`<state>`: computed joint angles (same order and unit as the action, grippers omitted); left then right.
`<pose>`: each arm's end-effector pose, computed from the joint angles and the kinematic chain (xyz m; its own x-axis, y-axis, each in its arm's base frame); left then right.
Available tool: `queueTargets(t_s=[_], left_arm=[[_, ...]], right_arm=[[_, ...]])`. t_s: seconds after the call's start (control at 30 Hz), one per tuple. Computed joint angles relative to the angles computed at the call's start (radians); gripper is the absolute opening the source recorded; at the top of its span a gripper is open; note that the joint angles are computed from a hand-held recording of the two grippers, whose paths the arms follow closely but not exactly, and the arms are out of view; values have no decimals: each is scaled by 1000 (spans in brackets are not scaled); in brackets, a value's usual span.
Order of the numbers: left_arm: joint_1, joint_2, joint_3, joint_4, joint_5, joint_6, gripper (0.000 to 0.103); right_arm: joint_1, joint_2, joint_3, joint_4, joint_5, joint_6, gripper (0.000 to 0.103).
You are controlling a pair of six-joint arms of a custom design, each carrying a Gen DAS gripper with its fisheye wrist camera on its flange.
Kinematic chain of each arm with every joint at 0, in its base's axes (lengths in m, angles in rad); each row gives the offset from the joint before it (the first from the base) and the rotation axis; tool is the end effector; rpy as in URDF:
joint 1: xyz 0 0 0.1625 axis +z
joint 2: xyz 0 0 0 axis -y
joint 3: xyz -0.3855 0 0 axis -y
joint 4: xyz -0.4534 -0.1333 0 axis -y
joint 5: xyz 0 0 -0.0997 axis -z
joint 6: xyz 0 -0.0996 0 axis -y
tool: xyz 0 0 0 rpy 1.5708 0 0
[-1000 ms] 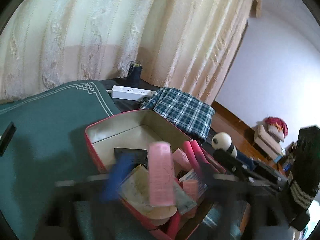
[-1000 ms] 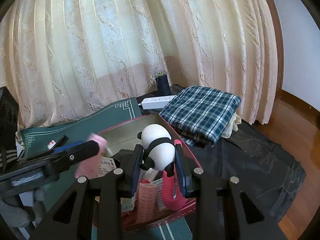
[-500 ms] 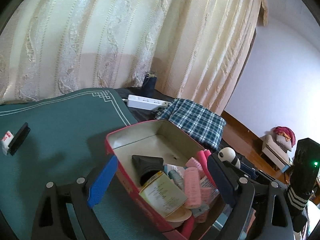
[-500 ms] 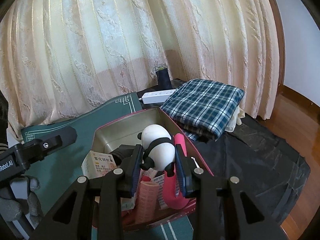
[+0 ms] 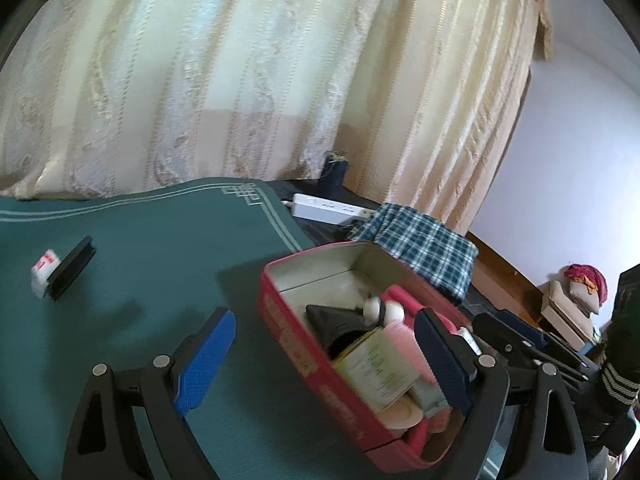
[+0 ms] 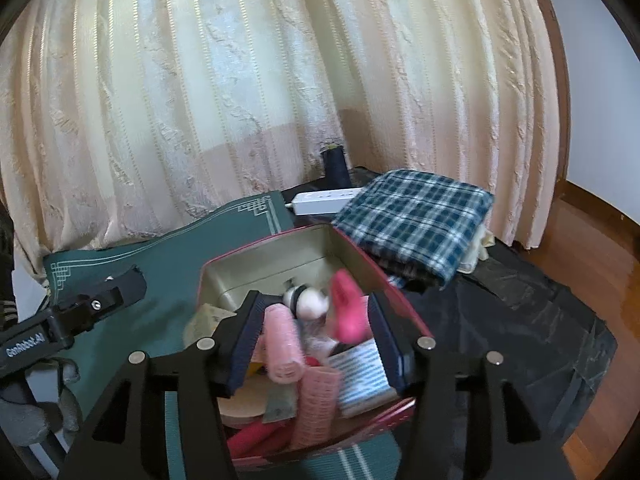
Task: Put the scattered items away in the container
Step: 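Move both open grippers back to the last items on the mat, then grasp the black clip with the right gripper while the left gripper grasps the red-white bottle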
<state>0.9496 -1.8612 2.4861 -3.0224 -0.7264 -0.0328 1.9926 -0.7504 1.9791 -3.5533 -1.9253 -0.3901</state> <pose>-0.0485 -0.4247 0.2952 -0.8727 -0.0787 -0.4819 0.3658 0.5485 -0.7519 0.3237 -0.4802 -0.0016 -0.7678 -0.4076 0.4943 -0.6384 0.5516 -0.5368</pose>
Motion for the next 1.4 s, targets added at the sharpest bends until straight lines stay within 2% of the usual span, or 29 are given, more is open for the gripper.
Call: queueTargets(t_s=[0.17,0.27,0.4,0.6,0.7,0.8,1.1,1.27,1.4], left_arm=[[22,-97,41,53,35,-26,93],[39,-183,70,99,59,-49,93],[66,-301,101,156,89,-59,93],[134,-492,140,244,174,-43,93],[194,-554,137,258,171,-35,93],[247,-606,135,248,151,-2,93],[444,-616,111,197,-28,42,93],[509,-614,104,177,-95,24,93],[518,-625,101,185,-124,19,93]], right_arm=[[38,24,-15,11,30,-12,59],[68,52,-36,33,53,-16,63],[109,105,-84,86,76,-29,63],[155,202,-187,210,103,3,63],[177,265,-268,302,110,28,63],[197,339,-366,382,107,49,63],[240,610,-733,639,69,138,63],[248,749,-939,746,46,174,63],[254,877,-1145,831,16,191,63]])
